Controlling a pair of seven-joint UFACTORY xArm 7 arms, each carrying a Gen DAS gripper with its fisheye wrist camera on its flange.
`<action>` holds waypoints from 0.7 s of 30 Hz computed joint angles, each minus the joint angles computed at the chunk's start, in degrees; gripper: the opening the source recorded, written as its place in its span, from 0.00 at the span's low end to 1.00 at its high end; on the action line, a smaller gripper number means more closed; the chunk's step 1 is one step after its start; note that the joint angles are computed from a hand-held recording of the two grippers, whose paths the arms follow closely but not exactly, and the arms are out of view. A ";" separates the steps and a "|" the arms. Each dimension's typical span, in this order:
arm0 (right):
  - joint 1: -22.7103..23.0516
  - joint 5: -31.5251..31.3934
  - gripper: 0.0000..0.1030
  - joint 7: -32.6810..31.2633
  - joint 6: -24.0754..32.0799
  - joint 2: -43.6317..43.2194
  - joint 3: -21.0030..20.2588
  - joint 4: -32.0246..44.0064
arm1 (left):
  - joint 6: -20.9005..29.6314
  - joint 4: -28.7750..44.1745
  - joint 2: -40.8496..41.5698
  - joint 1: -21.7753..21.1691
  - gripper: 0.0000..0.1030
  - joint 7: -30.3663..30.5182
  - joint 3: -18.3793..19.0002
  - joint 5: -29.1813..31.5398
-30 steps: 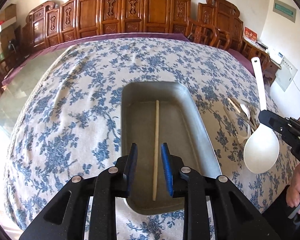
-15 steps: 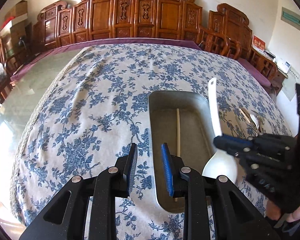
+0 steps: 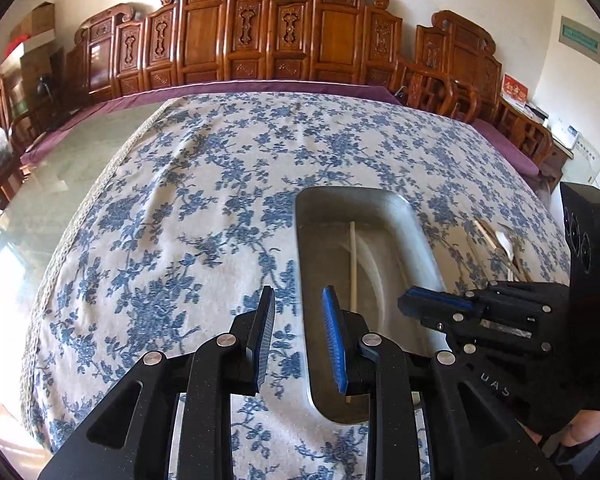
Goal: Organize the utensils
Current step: 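Lower the white plastic spoon into the grey tray and open the right tool, then grasp a white plastic fork from the pile with the right tool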
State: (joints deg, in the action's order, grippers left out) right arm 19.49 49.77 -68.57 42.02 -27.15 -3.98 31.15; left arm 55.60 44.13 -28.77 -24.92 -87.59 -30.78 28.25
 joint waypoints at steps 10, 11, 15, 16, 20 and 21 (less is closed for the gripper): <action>-5.01 -2.03 0.12 -5.01 4.13 -2.60 -5.62 4.00 | -2.46 4.67 6.29 -0.64 0.26 -0.44 -1.10 4.20; -5.84 -2.62 0.14 -5.87 4.07 -2.11 -6.20 4.67 | -2.44 5.30 7.09 -0.86 0.27 -0.56 -1.20 4.85; -9.46 -5.65 0.22 -8.97 3.13 1.55 -7.54 7.20 | -3.00 7.16 9.67 -2.15 0.29 -1.45 -0.75 6.75; -10.26 -6.15 0.23 -9.64 2.97 2.25 -7.67 7.46 | -3.27 7.75 10.55 -2.47 0.29 -1.84 -0.68 7.31; -13.47 -8.30 0.27 -11.67 2.14 6.25 -7.74 8.90 | -3.79 10.02 13.88 -4.18 0.45 -2.66 0.07 9.47; -14.31 -8.87 0.28 -11.95 2.19 7.57 -7.72 9.38 | -3.76 10.46 14.48 -4.70 0.54 -3.07 0.27 10.23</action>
State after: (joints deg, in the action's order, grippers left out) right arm 5.17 40.90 -80.52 44.20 -19.58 -11.70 40.53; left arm 51.84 54.60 -14.28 -29.62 -90.66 -30.51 38.47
